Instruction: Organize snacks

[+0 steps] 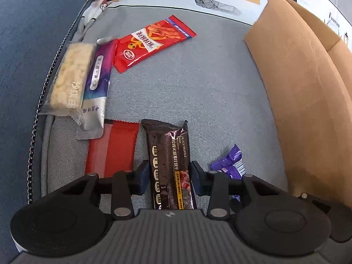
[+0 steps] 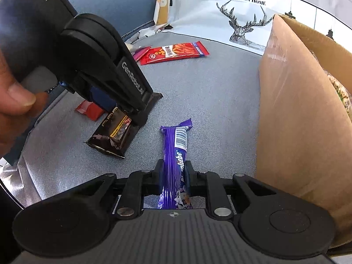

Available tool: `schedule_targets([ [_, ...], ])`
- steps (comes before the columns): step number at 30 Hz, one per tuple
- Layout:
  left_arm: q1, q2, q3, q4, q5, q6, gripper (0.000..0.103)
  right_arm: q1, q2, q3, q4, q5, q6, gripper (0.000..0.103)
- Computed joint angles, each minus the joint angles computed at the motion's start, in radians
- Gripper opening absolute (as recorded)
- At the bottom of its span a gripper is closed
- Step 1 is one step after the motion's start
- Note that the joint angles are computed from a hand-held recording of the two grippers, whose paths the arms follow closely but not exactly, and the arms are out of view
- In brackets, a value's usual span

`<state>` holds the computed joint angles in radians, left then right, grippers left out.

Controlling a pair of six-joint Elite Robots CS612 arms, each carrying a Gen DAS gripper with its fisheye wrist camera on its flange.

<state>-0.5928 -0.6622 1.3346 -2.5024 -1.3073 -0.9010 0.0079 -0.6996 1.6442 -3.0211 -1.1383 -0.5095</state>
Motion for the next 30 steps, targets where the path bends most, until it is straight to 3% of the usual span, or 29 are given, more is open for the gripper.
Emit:
schedule_targets([
  [12,-0.006,0.003,-0.007,0.005,0.019,0.032,0.042,0.001,0.003,0.004,-0.023,-0.003,-0.007,0.017],
  [23,-0.018,-0.023,0.067,-0.267,0.105,0.0,0.042,-0.018,-0.013,0.051,-0.214,0.065,0.051,0.016],
  [30,-0.024,-0.032,0.107,-0.461,0.151,0.003,0.042,-0.041,-0.05,0.079,-0.302,0.094,0.148,0.016],
])
